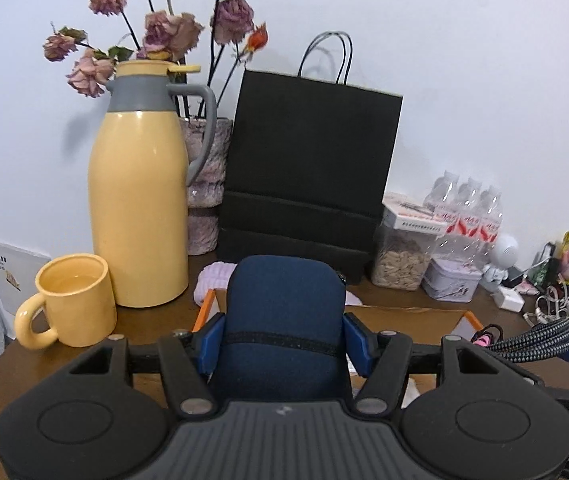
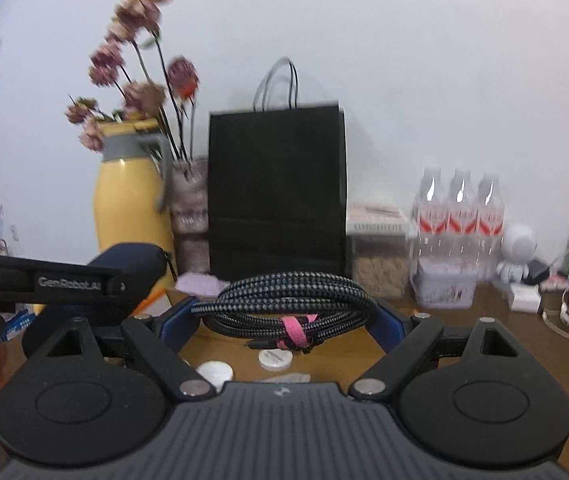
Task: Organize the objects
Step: 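Carry the cable and the navy pouch over the box with both grippers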
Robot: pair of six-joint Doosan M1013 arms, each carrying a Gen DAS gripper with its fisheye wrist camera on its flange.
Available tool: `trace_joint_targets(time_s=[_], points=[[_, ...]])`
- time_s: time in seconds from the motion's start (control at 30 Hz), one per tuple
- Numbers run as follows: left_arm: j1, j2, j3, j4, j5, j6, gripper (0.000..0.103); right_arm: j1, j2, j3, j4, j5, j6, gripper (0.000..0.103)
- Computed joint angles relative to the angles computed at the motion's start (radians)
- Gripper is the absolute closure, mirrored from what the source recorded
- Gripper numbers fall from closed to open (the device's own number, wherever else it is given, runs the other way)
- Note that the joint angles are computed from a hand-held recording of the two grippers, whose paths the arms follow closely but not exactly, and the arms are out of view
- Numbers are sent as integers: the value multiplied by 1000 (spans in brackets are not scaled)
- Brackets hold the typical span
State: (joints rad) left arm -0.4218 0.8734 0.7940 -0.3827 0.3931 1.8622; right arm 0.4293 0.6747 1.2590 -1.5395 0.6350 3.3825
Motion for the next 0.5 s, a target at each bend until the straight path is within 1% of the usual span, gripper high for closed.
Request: trace_joint_targets(time_s=[0.2, 0.33, 0.4, 0.43, 0.47, 0.5], points=[[0, 60, -109, 75, 72, -51, 43, -23, 25, -39, 133, -35, -108, 13], [-2, 82, -147, 90, 108, -43, 42, -27, 33, -54, 195, -44, -168, 13], [-2, 93, -170, 91, 143, -40, 39, -27, 38, -63, 220, -41, -197, 12], [-2, 95, -176, 89, 149, -37, 39, -27, 42, -68, 232, -35, -210, 11], [-3, 92, -167, 102, 134, -41, 33, -26, 45, -74, 239, -19, -219, 7], [-6, 86, -157, 132, 116, -58, 26, -23, 50, -83, 252, 2, -234, 0]])
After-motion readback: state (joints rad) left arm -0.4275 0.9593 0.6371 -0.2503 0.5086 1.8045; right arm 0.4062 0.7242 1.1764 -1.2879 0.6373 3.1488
